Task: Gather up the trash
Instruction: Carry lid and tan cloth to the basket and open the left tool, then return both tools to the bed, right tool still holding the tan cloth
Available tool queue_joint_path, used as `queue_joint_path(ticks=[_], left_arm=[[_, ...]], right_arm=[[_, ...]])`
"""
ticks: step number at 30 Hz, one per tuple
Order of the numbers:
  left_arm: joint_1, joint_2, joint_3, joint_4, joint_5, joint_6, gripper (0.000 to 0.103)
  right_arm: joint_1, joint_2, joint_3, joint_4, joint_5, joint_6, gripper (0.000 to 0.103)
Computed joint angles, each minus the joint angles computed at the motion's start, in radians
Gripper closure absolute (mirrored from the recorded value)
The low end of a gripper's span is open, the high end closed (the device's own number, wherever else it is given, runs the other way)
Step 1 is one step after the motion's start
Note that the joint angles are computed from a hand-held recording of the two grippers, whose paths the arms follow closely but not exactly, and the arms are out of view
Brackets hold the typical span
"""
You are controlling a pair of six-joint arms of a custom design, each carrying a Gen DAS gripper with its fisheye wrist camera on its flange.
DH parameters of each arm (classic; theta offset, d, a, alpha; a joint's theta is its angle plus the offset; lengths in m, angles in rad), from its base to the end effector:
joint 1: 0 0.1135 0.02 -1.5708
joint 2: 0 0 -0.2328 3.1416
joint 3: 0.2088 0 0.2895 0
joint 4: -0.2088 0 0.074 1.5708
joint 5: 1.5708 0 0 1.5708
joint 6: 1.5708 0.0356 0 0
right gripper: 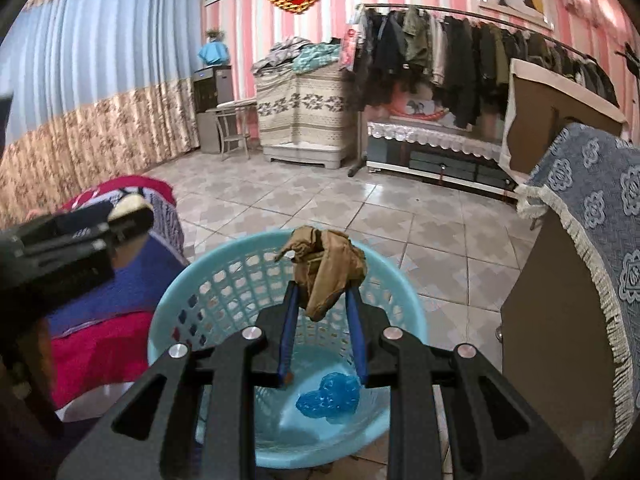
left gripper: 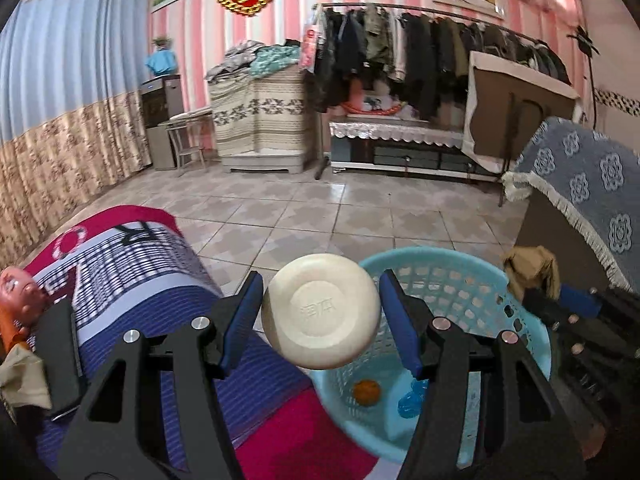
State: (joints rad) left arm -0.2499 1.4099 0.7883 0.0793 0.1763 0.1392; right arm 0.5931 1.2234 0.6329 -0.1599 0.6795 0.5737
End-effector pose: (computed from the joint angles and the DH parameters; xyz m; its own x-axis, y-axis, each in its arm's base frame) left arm 0.3291 -0.0905 0.1709 -0.4413 0.2536 -0.8608 0.4547 0.8902 0.0292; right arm 0.2478 0.1401 0.1552 -0.5041 0.1694 -0.8469 0.2618 0.9644 0.0371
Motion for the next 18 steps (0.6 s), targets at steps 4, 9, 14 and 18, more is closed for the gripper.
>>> queue_joint_path(ticks=[4, 9, 14, 18], left_arm=[[-0.034, 0.052, 0.032, 0.011, -0.022, 0.008, 0.044], [-0.025, 0.105, 0.094, -0.024, 0.02, -0.01, 0.04], [0.004, 0.082, 0.089, -0.002, 0.002, -0.033, 0.025], [0.052, 0.032, 0.068, -0.011, -0.001, -0.039, 0.018]], right_arm=[[-0.042, -0.004, -0.012, 0.005, -0.029, 0.012, 0.079], [-0.038, 0.029, 0.008, 0.007, -0.032, 0.027, 0.079], [-0.03, 0.067, 0.023, 0.011, -0.042, 0.041, 0.079], [-0.034, 0.093, 0.034, 0.015, -0.052, 0.058, 0.078]])
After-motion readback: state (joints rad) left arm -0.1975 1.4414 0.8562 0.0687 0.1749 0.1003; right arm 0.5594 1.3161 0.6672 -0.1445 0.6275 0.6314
